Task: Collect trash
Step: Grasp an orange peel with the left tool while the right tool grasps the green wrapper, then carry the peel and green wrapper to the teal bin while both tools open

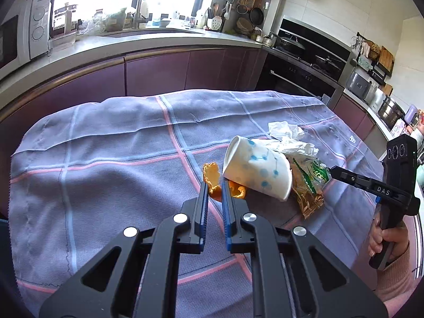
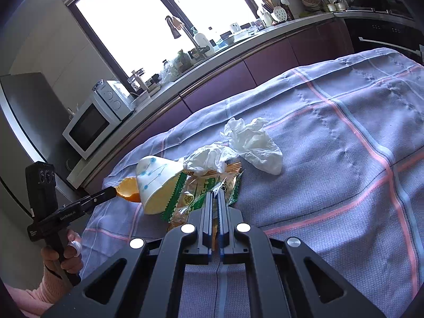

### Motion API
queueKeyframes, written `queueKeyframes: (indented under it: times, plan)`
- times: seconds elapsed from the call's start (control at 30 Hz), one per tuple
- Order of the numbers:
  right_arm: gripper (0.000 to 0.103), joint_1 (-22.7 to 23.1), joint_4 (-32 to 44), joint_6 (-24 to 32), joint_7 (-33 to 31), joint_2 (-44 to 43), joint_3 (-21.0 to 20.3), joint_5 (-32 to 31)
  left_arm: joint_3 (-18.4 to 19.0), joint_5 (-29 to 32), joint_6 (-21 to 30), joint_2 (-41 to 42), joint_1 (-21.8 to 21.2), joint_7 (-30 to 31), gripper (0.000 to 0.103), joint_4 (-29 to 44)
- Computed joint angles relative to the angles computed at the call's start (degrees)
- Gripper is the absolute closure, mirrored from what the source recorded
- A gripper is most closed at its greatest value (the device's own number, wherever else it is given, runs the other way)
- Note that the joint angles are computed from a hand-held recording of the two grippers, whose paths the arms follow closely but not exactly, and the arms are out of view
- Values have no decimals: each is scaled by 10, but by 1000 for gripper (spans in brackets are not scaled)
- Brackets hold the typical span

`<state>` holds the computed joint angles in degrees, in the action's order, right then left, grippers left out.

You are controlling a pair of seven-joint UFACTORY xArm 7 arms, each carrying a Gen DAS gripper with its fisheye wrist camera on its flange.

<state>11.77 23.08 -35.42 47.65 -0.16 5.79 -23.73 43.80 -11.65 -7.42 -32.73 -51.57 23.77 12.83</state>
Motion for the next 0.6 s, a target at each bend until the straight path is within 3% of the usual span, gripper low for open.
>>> queueKeyframes:
  times: [0.23,0.6]
  plan:
    - [101,0,-13,-13,11,-13,-4,-11,-56,-11,59,-94,126,39,92,-51]
    - [101,27,-26,-18,-3,-56,-4,-10,-101,-66,132,-192,261,110,92,-98]
